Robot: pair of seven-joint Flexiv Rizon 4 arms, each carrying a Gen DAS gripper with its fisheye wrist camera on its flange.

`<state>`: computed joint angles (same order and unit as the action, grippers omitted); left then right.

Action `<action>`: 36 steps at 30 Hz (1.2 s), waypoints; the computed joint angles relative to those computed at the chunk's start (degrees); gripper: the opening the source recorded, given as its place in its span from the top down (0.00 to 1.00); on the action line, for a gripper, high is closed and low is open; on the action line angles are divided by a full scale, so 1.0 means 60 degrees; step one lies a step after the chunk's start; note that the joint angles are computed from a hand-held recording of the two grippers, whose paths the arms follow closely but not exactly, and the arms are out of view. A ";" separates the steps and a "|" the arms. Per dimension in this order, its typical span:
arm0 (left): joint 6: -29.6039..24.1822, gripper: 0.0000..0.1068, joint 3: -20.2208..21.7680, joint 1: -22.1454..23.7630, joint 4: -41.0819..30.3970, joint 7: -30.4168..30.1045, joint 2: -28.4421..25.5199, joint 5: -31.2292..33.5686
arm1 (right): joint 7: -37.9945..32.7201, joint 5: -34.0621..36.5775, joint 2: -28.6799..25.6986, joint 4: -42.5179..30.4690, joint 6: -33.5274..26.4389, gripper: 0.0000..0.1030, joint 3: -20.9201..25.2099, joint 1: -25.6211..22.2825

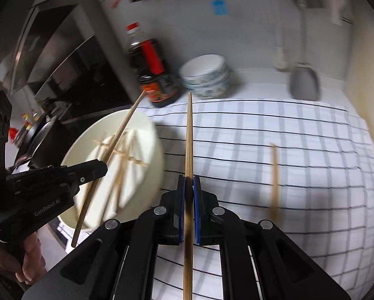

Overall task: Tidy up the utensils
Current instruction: 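Carry the held chopsticks with both tools over the white basin, then open both tools to drop the chopsticks into the white basin, then move both open tools back to the last two chopsticks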

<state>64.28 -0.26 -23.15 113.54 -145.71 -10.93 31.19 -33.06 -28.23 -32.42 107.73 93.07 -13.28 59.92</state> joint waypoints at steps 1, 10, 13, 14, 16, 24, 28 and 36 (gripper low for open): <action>0.0012 0.93 0.0111 0.0073 0.0260 -0.0056 0.0188 -0.0020 | -0.0131 -0.0001 -0.0108 -0.0248 -0.0126 0.94 0.0353 -0.0227; 0.0439 0.93 0.0238 0.1159 0.1736 -0.0186 0.0936 -0.0298 | -0.1680 0.0229 -0.1791 -0.3218 -0.1881 0.94 0.3480 -0.1858; 0.0817 0.93 0.0224 0.1452 0.1903 0.0061 0.0791 -0.0560 | -0.2231 0.0460 -0.2329 -0.4145 -0.2537 0.94 0.3977 -0.1934; 0.0894 0.93 0.0230 0.1521 0.1922 0.0164 0.0715 -0.0666 | -0.2339 0.0539 -0.2452 -0.4380 -0.2730 0.94 0.4013 -0.1890; 0.1039 0.93 0.0260 0.1628 0.1997 0.0388 0.0630 -0.0935 | -0.2523 0.0698 -0.2650 -0.4789 -0.3123 0.94 0.4051 -0.1820; 0.0349 0.43 0.0459 0.1633 0.1922 -0.0534 0.1010 -0.0167 | -0.1629 0.0346 -0.2018 -0.3962 -0.2668 0.79 0.2756 -0.1238; 0.0089 0.31 0.0319 0.1745 0.1913 -0.1219 0.1312 0.0406 | -0.1324 0.0247 -0.1755 -0.3519 -0.2493 0.78 0.2742 -0.1353; -0.0425 0.17 -0.0116 0.1866 0.1960 -0.1354 0.1607 0.0358 | -0.0829 -0.0148 -0.1245 -0.2595 -0.1876 0.70 0.2454 -0.1263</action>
<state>61.73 -0.96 -11.95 125.30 -153.83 -1.30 33.33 -38.04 -29.12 -39.89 92.16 81.81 1.44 52.34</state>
